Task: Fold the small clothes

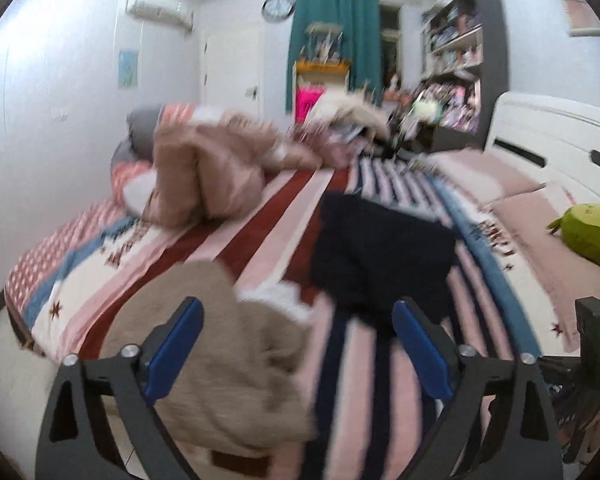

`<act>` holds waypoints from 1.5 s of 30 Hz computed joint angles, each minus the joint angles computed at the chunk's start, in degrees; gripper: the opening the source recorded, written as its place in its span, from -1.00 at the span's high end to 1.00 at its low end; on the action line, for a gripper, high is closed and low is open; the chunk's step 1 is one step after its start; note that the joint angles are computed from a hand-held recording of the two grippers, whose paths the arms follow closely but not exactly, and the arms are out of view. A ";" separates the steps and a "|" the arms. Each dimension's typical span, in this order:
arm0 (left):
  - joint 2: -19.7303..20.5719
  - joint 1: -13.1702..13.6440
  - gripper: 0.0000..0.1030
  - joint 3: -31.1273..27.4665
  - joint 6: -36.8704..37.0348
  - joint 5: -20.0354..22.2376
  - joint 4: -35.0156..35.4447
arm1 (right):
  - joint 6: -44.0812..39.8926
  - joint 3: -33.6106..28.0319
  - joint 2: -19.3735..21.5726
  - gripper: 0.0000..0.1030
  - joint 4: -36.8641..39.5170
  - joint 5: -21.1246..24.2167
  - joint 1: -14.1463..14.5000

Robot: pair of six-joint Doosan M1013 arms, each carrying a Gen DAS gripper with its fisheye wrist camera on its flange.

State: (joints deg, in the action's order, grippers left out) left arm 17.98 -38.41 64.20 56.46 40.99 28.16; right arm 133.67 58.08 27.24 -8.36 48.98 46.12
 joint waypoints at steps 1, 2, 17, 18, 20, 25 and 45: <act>-0.57 -1.55 -0.94 1.00 -3.69 -1.33 4.68 | 3.34 1.97 -1.70 -0.55 -4.74 -0.56 0.92; -1.03 -3.21 -0.95 1.97 -8.00 -2.58 10.18 | 6.09 2.59 -2.24 -0.55 -8.69 -0.98 1.69; -1.05 -13.27 -0.98 5.20 -32.30 -6.83 35.80 | 31.88 7.92 -7.90 -1.00 -60.62 16.82 14.47; -1.02 -13.31 -0.98 5.16 -32.09 -7.23 35.31 | 32.36 8.41 -8.34 -1.00 -60.77 16.76 14.59; -0.97 -13.53 -0.98 5.13 -30.97 -8.01 34.11 | 33.24 8.93 -8.73 -1.00 -61.18 16.98 14.75; -1.14 -14.24 -0.98 5.47 -30.93 -7.80 34.68 | 36.64 10.50 -9.72 -1.00 -62.52 17.60 15.12; -2.37 -14.88 -0.98 8.15 -35.71 -7.71 38.20 | 43.65 13.91 -10.82 -1.00 -64.61 17.27 16.01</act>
